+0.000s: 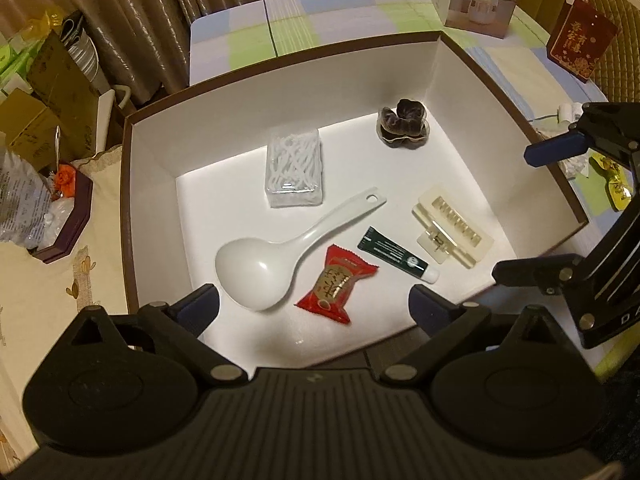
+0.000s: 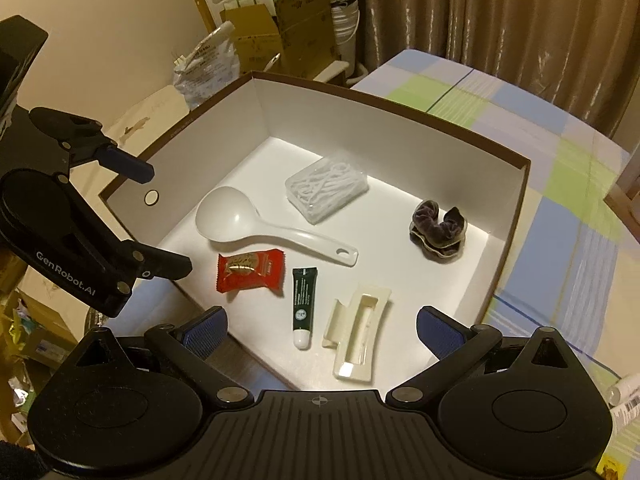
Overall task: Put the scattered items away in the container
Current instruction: 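Withdraw both tools from the box back toward the remaining items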
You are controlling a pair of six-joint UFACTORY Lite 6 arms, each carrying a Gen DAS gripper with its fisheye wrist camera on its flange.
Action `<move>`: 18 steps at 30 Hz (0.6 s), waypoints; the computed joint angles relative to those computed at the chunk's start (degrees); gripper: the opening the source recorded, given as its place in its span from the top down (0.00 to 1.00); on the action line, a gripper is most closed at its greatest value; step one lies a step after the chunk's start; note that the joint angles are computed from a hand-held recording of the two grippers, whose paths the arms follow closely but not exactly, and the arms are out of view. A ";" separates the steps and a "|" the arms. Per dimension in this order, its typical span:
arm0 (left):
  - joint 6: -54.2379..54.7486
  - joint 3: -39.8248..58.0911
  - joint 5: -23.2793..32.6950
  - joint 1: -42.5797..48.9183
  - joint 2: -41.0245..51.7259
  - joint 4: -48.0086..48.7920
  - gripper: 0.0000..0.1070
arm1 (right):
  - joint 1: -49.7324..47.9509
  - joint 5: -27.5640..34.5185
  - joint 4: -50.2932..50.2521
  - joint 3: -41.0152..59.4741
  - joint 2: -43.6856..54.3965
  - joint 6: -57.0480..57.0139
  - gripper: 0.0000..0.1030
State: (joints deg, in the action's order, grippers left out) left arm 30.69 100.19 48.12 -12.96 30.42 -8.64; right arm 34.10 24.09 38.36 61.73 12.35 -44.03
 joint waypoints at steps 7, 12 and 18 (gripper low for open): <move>-1.72 -7.22 -2.30 -0.64 -6.28 0.75 0.07 | -0.30 -0.48 0.46 -4.87 -5.43 -1.10 0.00; -3.20 -12.36 -3.67 -1.18 -11.10 1.50 0.07 | -0.52 -0.51 1.12 -8.69 -9.73 -2.42 0.00; -5.12 -17.66 -4.82 -2.07 -16.25 2.36 0.07 | -1.04 -0.23 1.75 -13.28 -15.15 -3.87 0.00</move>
State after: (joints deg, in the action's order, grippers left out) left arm 25.57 82.53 43.30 -15.03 14.17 -6.28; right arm 33.06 23.85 40.10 48.46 -2.80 -47.90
